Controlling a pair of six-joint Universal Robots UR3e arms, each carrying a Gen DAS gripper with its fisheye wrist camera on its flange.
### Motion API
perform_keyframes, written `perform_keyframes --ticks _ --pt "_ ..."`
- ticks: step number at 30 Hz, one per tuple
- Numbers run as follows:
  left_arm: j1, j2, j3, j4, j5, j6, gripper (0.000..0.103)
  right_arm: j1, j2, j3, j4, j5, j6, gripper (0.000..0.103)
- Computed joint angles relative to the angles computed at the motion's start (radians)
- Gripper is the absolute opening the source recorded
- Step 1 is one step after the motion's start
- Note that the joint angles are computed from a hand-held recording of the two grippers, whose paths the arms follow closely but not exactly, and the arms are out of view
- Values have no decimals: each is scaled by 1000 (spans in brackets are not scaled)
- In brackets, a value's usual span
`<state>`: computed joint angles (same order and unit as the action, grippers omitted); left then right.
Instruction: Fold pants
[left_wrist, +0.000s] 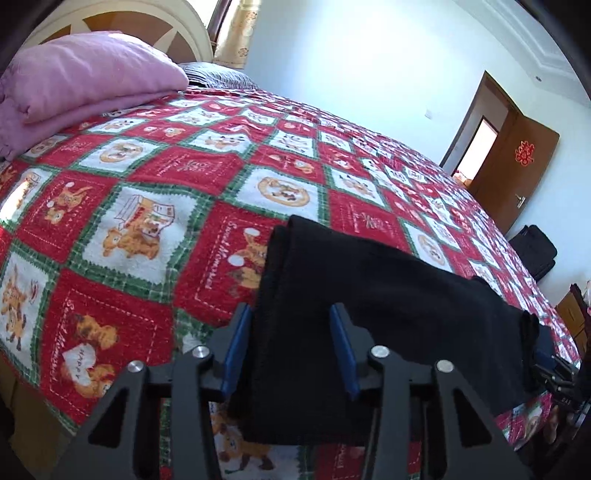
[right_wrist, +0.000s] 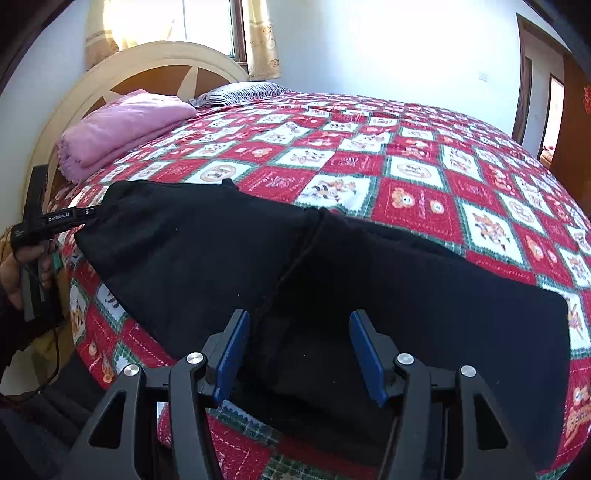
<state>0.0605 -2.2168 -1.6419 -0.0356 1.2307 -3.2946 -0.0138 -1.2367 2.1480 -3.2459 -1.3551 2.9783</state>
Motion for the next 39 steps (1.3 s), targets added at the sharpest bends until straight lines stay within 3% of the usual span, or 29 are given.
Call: perform_keyframes --ticks 4,6,7,10,18,22,33,39 --pt "-1 -20 15 22 -3 -10 52 20 8 -1 -15 -33 -13 58" --pt "-8 -5 17 -1 -1 20 39 19 4 4 -16 -32 -15 58" --pt "-5 5 12 -13 -18 28 25 20 5 5 -19 -32 -12 58" --pt "-3 35 -2 -31 -41 43 20 10 2 13 -26 -19 -7 58" --pt "87 112 -98 68 -266 -41 19 -1 -21 34 -37 -16 0 58" --pt "74 172 -107 91 -337 -77 19 -30 -76 56 -19 -11 11 58" --pt "-65 196 24 44 -366 -197 19 -239 -292 161 95 82 48 58" --pt "-177 131 218 -21 -360 -206 19 -368 -389 226 150 126 16 58"
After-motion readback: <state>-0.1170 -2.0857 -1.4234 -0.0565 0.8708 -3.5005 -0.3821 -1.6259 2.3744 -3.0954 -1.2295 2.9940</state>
